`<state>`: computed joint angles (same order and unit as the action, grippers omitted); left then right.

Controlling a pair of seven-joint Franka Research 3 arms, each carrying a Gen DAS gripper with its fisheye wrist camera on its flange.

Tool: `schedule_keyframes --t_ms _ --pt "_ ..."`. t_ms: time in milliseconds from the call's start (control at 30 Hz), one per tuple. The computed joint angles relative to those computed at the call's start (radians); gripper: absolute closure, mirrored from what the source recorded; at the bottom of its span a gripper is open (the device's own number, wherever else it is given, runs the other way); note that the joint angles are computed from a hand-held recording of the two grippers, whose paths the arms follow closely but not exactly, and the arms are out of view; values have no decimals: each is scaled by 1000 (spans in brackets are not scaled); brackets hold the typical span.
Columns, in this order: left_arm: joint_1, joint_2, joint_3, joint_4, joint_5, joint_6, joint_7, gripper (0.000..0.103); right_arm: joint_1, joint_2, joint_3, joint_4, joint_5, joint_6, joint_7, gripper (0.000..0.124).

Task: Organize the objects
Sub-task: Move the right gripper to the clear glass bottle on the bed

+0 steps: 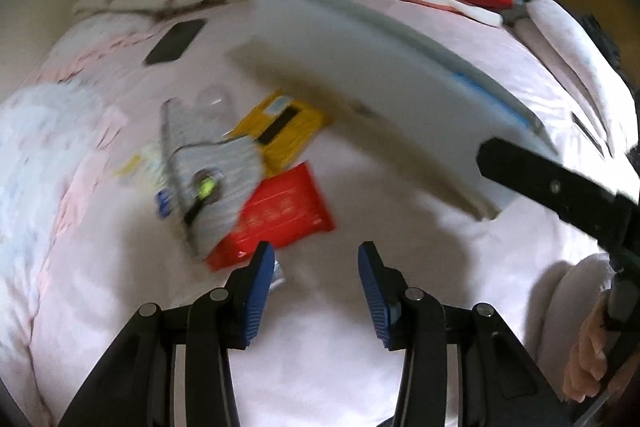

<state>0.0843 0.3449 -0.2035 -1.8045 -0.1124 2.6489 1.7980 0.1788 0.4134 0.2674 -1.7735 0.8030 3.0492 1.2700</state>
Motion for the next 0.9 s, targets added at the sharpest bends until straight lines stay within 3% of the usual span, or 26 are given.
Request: schedule_keyframes --t_ms 167,333,500,567,633,667,700,767,867,900 --pt "38 -38 -6 -73 -67 70 7 61 113 39 -106 42 -222 -46 29 80" --pt "62 -57 2 -131 -86 137 29 61 150 138 -132 162 -359 -157 51 80" --pt "97 -57 -11 -194 -122 225 56 61 223 225 -209 241 -495 -172 118 80" --pt "83 -36 8 -183 -93 232 12 60 242 250 -235 264 -540 -212 151 80" --pt "66 -12 25 -191 -43 310 -33 60 259 290 -261 313 -589 -279 194 80" --pt "79 -1 12 -191 -31 324 -37 58 252 300 -251 302 -636 -251 213 79" --pt "122 16 -36 -183 -59 320 -4 54 278 290 -274 258 -624 -168 177 75" --pt "169 30 -88 -185 -86 313 21 49 287 287 -280 243 -661 -151 186 68" --pt "100 28 -18 -191 -3 295 -53 49 361 286 -365 232 -722 -143 246 64" --pt "66 23 18 -199 45 306 -88 50 414 291 -429 231 -775 -141 315 57"
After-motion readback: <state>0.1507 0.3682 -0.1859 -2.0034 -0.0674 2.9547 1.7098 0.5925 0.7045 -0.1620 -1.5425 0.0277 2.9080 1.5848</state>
